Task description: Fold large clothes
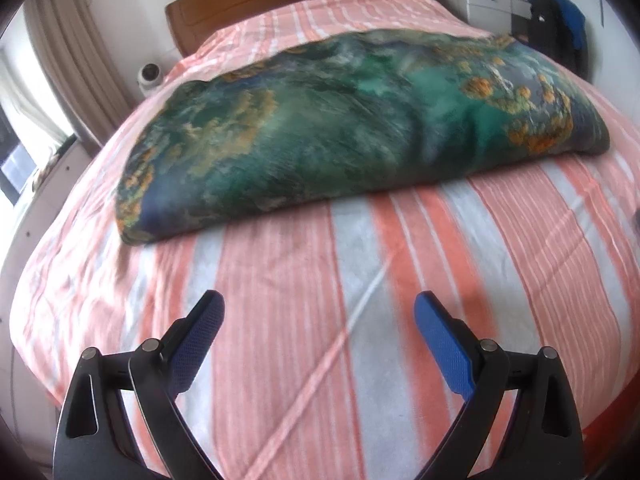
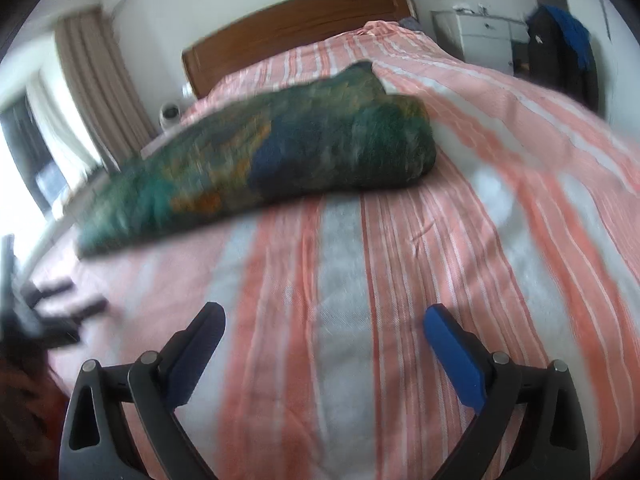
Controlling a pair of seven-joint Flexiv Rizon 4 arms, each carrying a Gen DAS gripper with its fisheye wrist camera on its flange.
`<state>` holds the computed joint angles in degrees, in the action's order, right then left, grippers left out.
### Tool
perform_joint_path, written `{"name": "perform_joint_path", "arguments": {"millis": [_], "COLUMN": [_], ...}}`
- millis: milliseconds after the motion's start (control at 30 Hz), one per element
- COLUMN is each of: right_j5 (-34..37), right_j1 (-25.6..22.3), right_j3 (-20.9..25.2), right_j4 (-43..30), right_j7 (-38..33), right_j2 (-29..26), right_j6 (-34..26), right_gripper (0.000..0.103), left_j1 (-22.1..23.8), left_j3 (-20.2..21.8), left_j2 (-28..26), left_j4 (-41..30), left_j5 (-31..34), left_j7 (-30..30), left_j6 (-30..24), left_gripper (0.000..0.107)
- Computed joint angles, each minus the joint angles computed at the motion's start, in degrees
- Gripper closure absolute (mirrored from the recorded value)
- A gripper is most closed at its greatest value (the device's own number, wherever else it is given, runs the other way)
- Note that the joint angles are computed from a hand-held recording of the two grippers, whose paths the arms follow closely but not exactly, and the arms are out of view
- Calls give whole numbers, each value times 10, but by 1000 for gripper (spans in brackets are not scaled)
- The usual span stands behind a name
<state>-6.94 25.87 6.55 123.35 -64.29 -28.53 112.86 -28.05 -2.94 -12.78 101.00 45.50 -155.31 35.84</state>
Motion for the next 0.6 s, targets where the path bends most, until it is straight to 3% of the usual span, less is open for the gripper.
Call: {"name": "perform_joint_path", "arguments": {"millis": [100,233,367,433,467,500,533,600], "right_j5": [-42,-137,-151,-124,-125,-136,-126,-105], "right_j1": [-83,-204,-256,-239,-232,-224,-200,-139], "right_j3": [67,160,232,216,208,196,166,92], "right_j4": [-33,-143,-247,-269,-271,-271,-261,-228], "right_j7": [50,187,278,314,315,319,309,287], "right_j2": [-17,-102,-195,-203,-202,-196,-175,-132], "right_j6": [15,-11,-60,-73,-70,-71,-77,-44], "right_gripper": [4,4,4,11,21,38,51,60], "left_j1": [6,18,26,38,47,56,68,99], "left_j3": [5,5,-1,-3,-4,-4,-4,-5], "left_j2": [10,26,46,55,59,61,62,57], "left_j4": [9,17,10,10,7,5,0,-5], "left_j5": [-1,-2,13,7,-2,-13,-34,-111], "left_j7": [-13,-17,10,42,66,88,119,206], "left_j6": [10,20,8,22,36,52,78,165], "left_gripper": [10,10,10,10,10,10,10,10]}}
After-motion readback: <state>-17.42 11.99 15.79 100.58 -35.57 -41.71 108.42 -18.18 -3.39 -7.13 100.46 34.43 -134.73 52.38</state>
